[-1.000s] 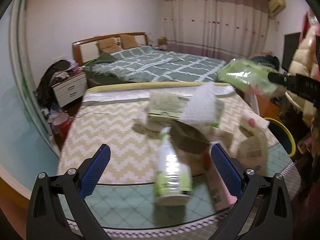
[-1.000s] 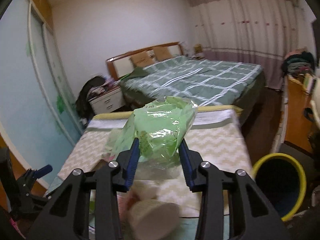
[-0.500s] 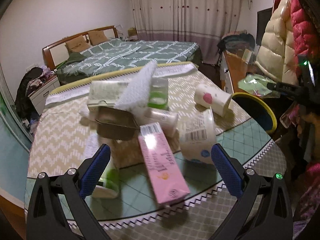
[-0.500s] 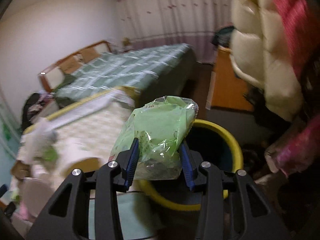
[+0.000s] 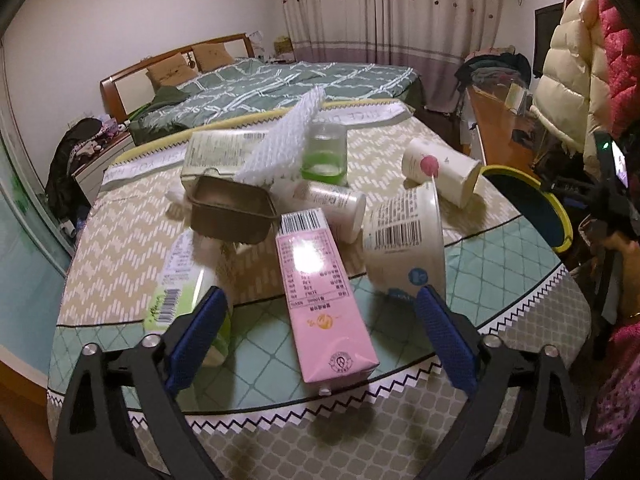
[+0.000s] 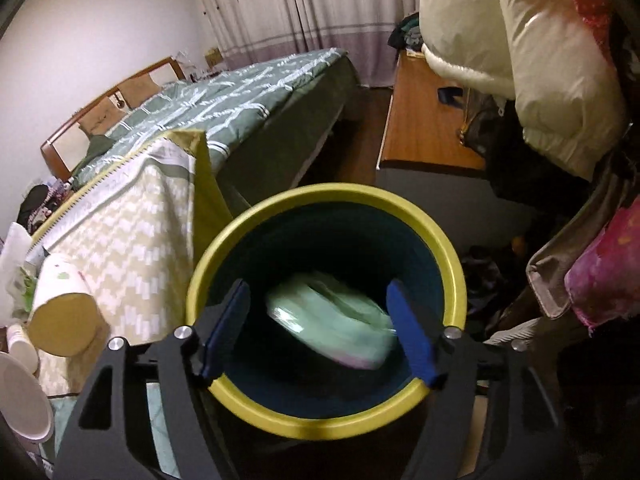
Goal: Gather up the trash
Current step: 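Drop the green bag into the bin while the left gripper grasps the pink carton, then carry the pink juice carton to the bin and release it with the left gripper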
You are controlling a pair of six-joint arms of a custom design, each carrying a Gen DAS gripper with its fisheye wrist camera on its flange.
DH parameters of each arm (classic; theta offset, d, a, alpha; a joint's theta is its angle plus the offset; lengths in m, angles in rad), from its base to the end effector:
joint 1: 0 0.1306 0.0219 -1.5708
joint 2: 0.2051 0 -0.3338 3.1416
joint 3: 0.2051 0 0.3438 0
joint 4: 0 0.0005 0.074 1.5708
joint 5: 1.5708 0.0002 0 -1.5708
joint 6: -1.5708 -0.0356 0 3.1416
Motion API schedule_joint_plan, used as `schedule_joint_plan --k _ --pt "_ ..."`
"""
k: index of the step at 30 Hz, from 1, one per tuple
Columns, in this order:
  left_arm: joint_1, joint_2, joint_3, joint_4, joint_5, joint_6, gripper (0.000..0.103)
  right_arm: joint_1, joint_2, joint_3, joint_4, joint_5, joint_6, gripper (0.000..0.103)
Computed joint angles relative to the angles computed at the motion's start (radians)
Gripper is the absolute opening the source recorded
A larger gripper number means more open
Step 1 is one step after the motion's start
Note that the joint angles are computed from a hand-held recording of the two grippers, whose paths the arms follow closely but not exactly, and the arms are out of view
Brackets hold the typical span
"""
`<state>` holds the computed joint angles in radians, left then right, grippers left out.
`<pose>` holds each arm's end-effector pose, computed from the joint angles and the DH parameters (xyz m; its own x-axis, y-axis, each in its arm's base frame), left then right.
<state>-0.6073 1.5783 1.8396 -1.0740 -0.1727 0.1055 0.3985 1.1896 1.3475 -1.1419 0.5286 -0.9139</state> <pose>0.4132 -0.2803 0.4664 -0.6420 0.3198 -0.6969 0.3998 0.9152 0.0517 0.3397 0.1230 0.4260 -0.5302 0.5187 -0.6707 0.5603 0.8080 0.1820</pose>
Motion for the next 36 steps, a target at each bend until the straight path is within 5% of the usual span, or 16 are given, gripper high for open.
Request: schedule_joint_plan --k 9,13,16,26,36 --pt "0.010 0.016 -0.028 -0.017 0.038 0.016 0.067 0.047 -0.021 0.023 0.003 0.030 -0.002 0.071" --pt "0.022 0.009 -0.049 -0.008 0.073 0.011 0.044 0.066 -0.011 0.042 0.006 0.039 0.002 0.071" --pt "0.025 -0.008 -0.067 0.006 0.066 -0.005 0.039 0.078 -0.006 0.052 0.009 0.046 0.003 0.071" --pt "0.047 -0.070 -0.021 0.052 0.072 -0.033 0.038 0.112 -0.017 0.064 0.004 0.082 -0.009 0.071" --pt "0.011 -0.001 0.189 0.066 0.038 -0.076 0.038 0.134 -0.061 0.044 0.008 0.121 -0.015 0.071"
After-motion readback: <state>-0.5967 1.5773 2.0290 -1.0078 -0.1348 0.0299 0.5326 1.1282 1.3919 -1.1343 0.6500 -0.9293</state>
